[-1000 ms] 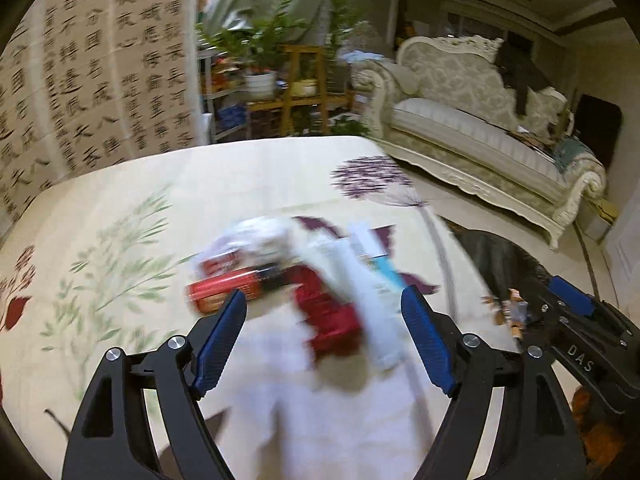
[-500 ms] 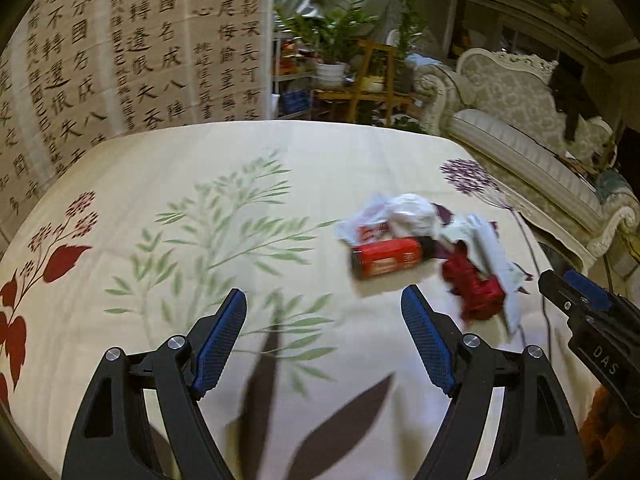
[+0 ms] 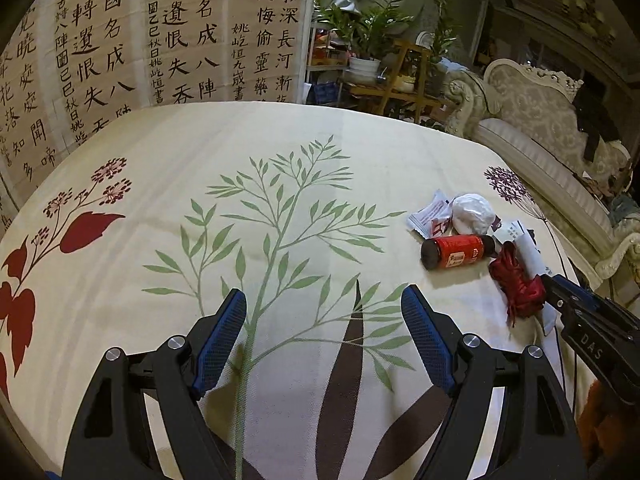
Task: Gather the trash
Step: 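Move the right gripper to the white tube and close on it, then grasp the red ribbon with the left gripper while the right holds the white tube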
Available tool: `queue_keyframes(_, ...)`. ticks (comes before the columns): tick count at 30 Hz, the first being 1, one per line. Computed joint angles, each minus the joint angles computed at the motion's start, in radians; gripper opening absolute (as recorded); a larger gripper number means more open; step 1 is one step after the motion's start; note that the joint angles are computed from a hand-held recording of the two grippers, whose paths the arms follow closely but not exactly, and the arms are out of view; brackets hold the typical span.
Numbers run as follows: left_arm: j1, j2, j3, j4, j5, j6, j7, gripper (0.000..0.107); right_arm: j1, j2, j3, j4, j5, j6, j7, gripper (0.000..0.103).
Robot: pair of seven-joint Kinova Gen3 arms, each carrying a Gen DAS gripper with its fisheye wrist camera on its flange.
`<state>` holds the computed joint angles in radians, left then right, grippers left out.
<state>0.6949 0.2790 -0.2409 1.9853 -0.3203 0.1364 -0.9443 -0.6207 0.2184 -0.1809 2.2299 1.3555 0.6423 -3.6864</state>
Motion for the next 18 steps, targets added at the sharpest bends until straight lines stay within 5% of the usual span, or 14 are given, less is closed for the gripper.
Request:
queue_keyframes(11, -0.065, 0.006, 0.069, -0.009, 0.041, 0.002, -0.060, 0.077, 0.012, 0.016, 0.018, -0.026, -0.047, -0.040, 0.084, 0.025)
queue_keyframes(18, -0.054, 0.007, 0.061, -0.013, 0.047, 0.003, -0.066, 0.077, -0.009, 0.009, 0.021, -0.016, -0.025, -0.020, 0.058, 0.012)
